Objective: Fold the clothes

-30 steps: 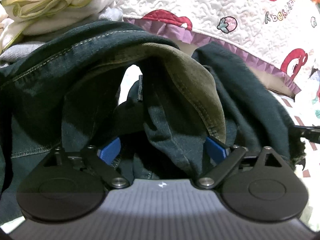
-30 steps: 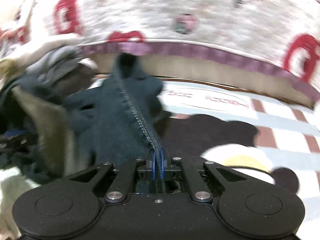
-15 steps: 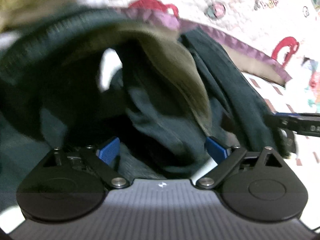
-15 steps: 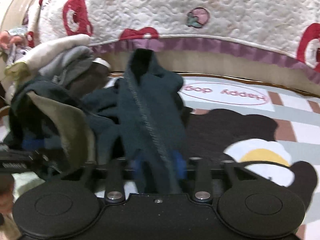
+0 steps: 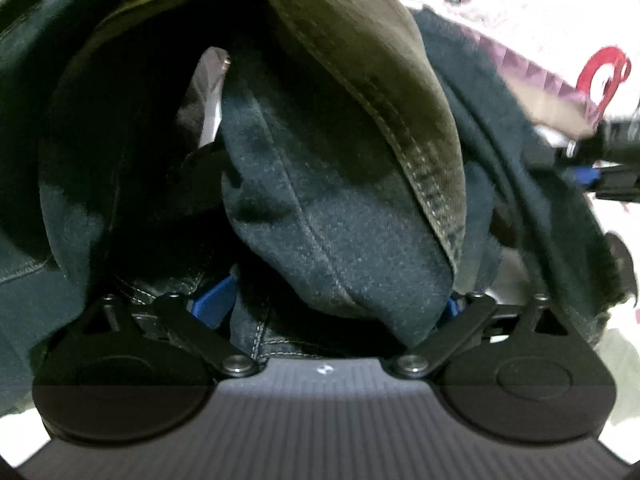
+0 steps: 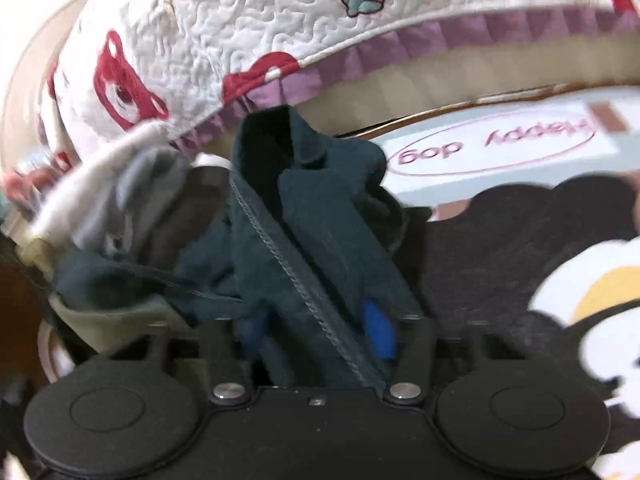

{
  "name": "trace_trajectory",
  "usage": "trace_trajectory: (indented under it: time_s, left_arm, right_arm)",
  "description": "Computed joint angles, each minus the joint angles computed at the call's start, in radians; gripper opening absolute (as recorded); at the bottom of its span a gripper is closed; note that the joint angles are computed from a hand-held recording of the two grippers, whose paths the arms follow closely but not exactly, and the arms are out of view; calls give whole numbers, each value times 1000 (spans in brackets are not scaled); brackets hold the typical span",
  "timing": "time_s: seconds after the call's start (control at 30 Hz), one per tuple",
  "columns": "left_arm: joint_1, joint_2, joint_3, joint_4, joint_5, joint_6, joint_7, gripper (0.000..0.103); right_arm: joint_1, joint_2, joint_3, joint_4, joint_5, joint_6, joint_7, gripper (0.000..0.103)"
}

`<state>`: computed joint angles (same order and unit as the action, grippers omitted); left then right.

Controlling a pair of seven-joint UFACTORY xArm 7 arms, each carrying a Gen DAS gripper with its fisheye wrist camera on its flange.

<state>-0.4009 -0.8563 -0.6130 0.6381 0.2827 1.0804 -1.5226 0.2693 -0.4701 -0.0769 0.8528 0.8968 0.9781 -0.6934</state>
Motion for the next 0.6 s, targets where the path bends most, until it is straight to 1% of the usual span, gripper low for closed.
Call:
trace_trajectory:
  time_s: [0.03, 0.07, 0.1, 0.13, 0.17, 0.2, 0.23, 0.27, 0.33, 0.37, 0.43, 0.5, 0.53, 0.57, 0.6]
  left_arm:
    - [-7, -17, -1, -8, 6, -2, -15, 71]
    - [-1, -8, -10, 14, 10, 38, 12, 55]
    - [2, 4, -18, 37, 18, 79, 35, 43]
    - [14, 21, -38, 69, 30, 124, 46, 38]
    - [25, 39, -59, 100, 44, 169, 57, 34]
    - [35, 56, -80, 132, 59, 213, 67, 32]
    - [35, 51, -89, 148, 67, 230, 60, 30]
    - [35, 46, -98, 165, 74, 247, 55, 26]
    - [41, 35, -120, 199, 87, 278, 48, 26]
    - [50, 26, -132, 215, 90, 290, 49, 26]
    - [42, 11, -97, 188, 97, 229, 50, 27]
    - [21, -25, -68, 147, 61, 191, 35, 29]
    - [28, -18, -59, 138, 49, 155, 27, 30]
    - [16, -30, -46, 114, 28, 132, 19, 34]
    - [5, -43, -33, 90, 8, 109, 12, 40]
  right_arm:
    - [2, -20, 8, -10, -14, -12, -25, 12]
    - [5, -42, 16, -22, -29, -26, -49, 10]
    - [10, -64, 23, -33, -46, -41, -72, 9]
    - [11, -89, 33, -37, -80, -58, -90, 9]
    - [3, -133, 52, -48, -130, -109, -114, 7]
    - [-3, -177, 68, -59, -184, -163, -140, 6]
    - [-10, -218, 82, -68, -236, -217, -168, 6]
    - [-28, -251, 82, -68, -272, -254, -157, 4]
    - [-70, -303, 77, -67, -335, -325, -122, 3]
    - [-96, -317, 75, -69, -376, -343, -102, 3]
    - [-151, -337, 72, -71, -456, -373, -65, 3]
    - [-165, -346, 40, -81, -489, -355, -26, 3]
    - [-167, -349, 28, -92, -503, -349, -9, 4]
    - [-165, -353, 21, -107, -515, -340, 12, 4]
    - [-162, -357, 15, -122, -526, -332, 33, 4]
